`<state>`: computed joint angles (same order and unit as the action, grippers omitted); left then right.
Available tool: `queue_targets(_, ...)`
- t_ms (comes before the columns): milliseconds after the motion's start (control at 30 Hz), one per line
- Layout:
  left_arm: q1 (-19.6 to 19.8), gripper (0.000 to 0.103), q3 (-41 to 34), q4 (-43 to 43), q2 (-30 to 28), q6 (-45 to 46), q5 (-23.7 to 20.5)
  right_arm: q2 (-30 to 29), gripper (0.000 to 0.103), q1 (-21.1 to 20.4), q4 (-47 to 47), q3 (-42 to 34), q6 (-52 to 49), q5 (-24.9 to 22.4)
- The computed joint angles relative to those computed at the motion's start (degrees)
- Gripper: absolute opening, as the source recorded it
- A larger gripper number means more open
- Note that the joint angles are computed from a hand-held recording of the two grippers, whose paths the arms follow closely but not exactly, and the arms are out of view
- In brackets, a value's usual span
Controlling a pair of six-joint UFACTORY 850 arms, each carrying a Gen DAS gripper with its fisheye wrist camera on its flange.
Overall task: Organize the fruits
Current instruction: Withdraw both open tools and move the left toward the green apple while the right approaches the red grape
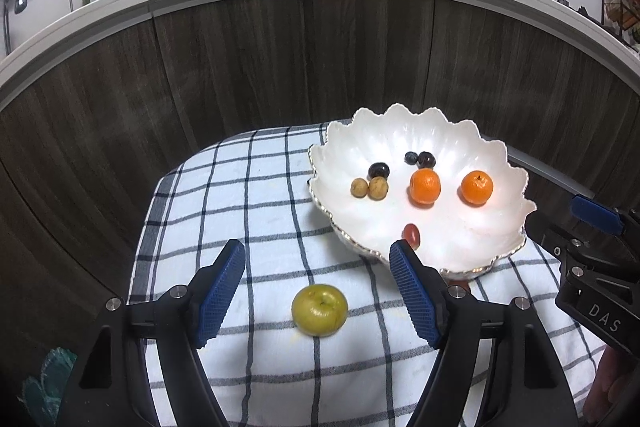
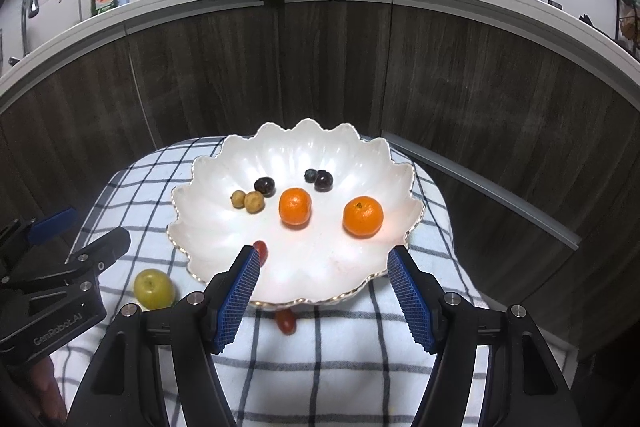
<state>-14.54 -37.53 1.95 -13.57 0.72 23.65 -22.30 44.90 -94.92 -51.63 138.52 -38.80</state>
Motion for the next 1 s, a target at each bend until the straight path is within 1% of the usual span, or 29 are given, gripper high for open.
queue_targets(400,0.5,0.074,2.0,-1.2,-1.3,1.7,2.7,-2.2,0.068,1.9,-3.0,0.6,4.9,0.0)
queue_targets(533,0.2,0.074,2.2,-3.6,-2.3,4.2,3.5,-3.3,0.068,2.5,-3.9,0.7,6.6,0.0)
queue_targets(700,0.4,0.074,2.2,-3.6,-4.1,4.3,4.4,-4.8,0.067,2.5,-4.3,0.3,6.8,0.9)
queue_targets(800,0.6,0.074,2.4,-2.1,-5.1,3.2,5.6,-5.7,0.067,2.5,-4.5,0.1,7.3,1.2)
queue_targets(933,0.3,0.074,2.2,-3.2,-6.6,5.3,6.8,-6.7,0.066,2.4,-5.8,-0.2,7.9,1.5)
queue_targets(1000,0.3,0.074,1.9,-2.6,-7.4,4.8,7.0,-7.3,0.063,2.4,-6.2,-0.5,7.8,1.6)
